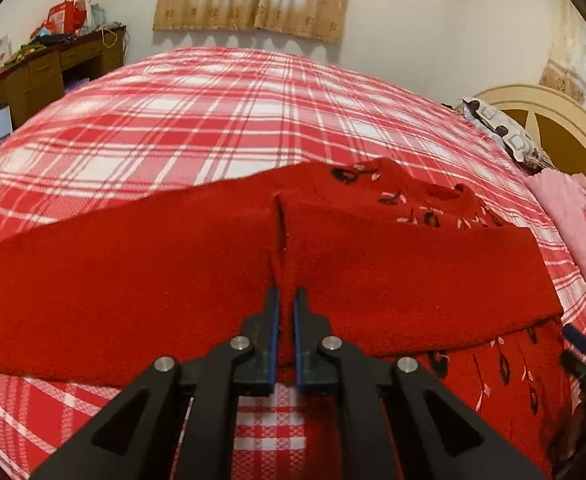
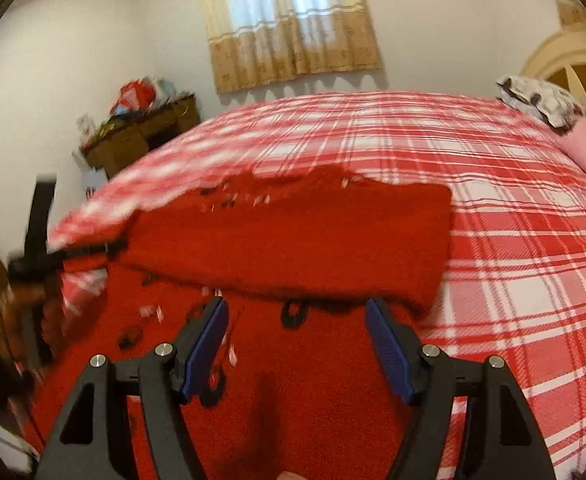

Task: Fold small clothes
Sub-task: 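Release the sleeve with the right tool and smooth the folded side, then grasp the other red sleeve cuff with the left tool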

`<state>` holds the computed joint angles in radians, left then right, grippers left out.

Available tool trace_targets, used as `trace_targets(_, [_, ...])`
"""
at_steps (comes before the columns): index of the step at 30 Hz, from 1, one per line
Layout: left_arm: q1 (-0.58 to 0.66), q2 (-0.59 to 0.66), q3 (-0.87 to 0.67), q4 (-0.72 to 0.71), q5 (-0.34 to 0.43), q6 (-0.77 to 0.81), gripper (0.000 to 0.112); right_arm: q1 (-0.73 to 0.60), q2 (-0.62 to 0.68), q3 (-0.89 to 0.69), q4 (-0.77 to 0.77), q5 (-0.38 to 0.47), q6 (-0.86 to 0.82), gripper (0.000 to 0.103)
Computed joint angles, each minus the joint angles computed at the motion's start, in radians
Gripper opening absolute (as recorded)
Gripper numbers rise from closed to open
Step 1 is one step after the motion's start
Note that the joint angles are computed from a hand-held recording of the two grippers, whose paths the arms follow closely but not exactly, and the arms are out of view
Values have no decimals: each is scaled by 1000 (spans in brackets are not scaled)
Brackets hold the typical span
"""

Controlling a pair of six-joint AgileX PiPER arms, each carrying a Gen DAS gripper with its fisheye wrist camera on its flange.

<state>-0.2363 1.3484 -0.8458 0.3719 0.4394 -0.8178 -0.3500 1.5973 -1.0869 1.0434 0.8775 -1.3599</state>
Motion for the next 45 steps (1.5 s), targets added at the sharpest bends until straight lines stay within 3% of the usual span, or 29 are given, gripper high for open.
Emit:
trace_targets(3, [-18,0,3,49,4,-39,7,30,77,-152,-101,39,182,73])
trace_targets(5, [-27,8,-1,75,11,-70,12,62,136,-230,-184,0,287,73])
trace_targets(7, [-26,8,0,61,7,-74,15,101,221,-312,-377,-16,476,73])
trace_targets(8, [-25,3,3,43,7,-59,22,102,257,-321,-437,-20,533,73])
trace_targets(12, [-42,-52,29,19,20,-33,55,86,183,-282,-482,-47,591,73])
trace_targets(14, [-77,-96,56,118,44,-109,61,88,108,-226,-412,-114,539,73])
trace_targets(18, [-95,-152,86,175,78,-126,65,157,74,-230,-331,-95,425,73])
trace_targets(20, [-99,-175,97,219,107,-161,71,220,111,-247,-364,-122,415,73])
trace_targets(22, [-92,-197,110,245,125,-178,75,270,161,-248,-496,-194,505,73])
trace_targets(24, [-54,-234,135,234,133,-149,76,249,216,-237,-508,-206,526,74])
trace_targets(26, [16,-276,161,171,133,-65,79,213,187,-202,-439,-194,460,74])
trace_targets(30, [233,-375,221,-5,138,231,80,281,139,-204,-625,-218,638,74])
trace_targets(35, [597,-438,262,-208,152,607,80,339,131,-178,-488,-213,539,74])
trace_targets(36, [669,-441,264,-253,153,676,80,363,153,-172,-533,-234,578,75])
trace_targets(39, [909,-451,274,-401,137,900,80,427,86,-22,-602,-408,565,81])
trace_targets(41, [1053,-440,273,-547,143,1087,80,407,83,-18,-551,-390,531,82])
trace_targets(45, [1150,-382,273,-624,96,1187,80,390,94,-20,-473,-386,466,83])
